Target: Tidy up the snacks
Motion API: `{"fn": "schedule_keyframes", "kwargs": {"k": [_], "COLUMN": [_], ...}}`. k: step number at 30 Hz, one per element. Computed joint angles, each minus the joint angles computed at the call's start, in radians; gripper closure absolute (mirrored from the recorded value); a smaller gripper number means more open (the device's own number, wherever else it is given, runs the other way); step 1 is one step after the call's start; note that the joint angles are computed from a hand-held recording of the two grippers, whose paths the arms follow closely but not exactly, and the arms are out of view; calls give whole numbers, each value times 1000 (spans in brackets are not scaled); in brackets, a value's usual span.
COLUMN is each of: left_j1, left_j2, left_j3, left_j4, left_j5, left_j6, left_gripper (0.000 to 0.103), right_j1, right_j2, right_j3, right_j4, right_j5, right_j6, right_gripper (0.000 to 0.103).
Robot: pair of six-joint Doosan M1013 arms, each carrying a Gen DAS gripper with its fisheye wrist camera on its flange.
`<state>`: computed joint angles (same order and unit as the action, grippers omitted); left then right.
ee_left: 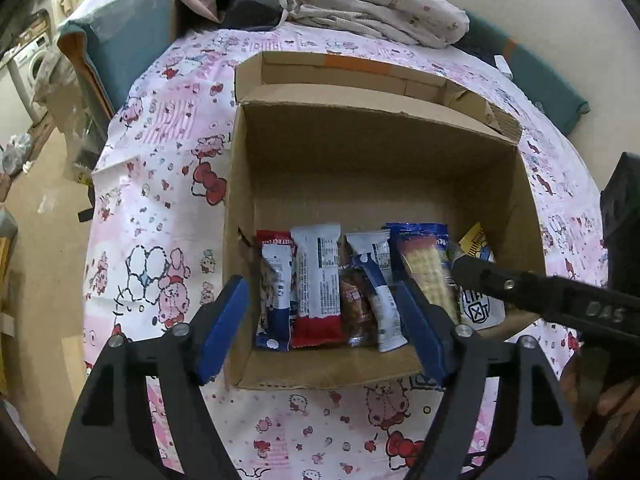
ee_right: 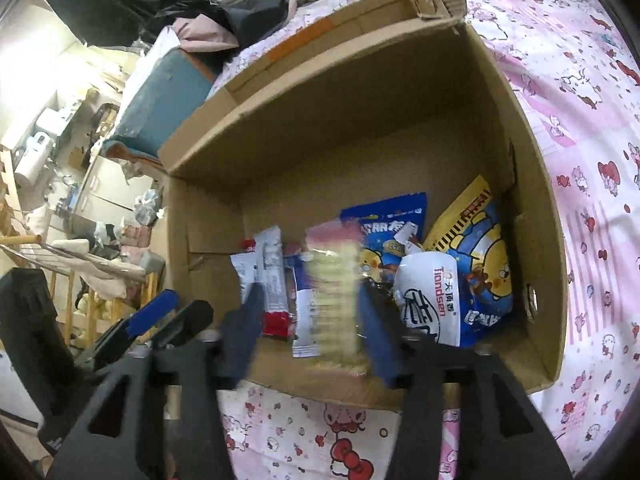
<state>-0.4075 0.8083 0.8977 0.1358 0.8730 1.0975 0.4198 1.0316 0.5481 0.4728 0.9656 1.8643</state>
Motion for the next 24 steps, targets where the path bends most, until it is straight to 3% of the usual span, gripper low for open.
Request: {"fn": "schedule_keyframes", "kwargs": {"k": [4,6,13,16,18,21,24], "left_j1": [-4,-4,-28,-37,-45,-53,-58], "left_j2": [-18,-32,-117,-156,-173,-194,-218], "left_j3": [22,40,160,224,253,287,333], "left_j4": [47,68,297,383,422,445,450], "left_j5": [-10,-21,-109,-159,-173,-187,-216], "left_j6": [-43,-73,-245,-321,-345,-370,-377], "left_gripper": [29,29,29,20,16,0,0], "right_j1": [2,3,43,65,77,92,95], "right_j2": [-37,-65,-185,-250,-273,-296,-324], "right_j3": [60,106,277,394,436,475,522], "right_j4": [-32,-41,-238,-346,-427,-520,-544], "right_j5": [-55,-101,-282,-402,-419,-415,-459], "right_j6": [6,6,13,51,86,148,187], "right_gripper": [33,24,9,0,0,0,0]}}
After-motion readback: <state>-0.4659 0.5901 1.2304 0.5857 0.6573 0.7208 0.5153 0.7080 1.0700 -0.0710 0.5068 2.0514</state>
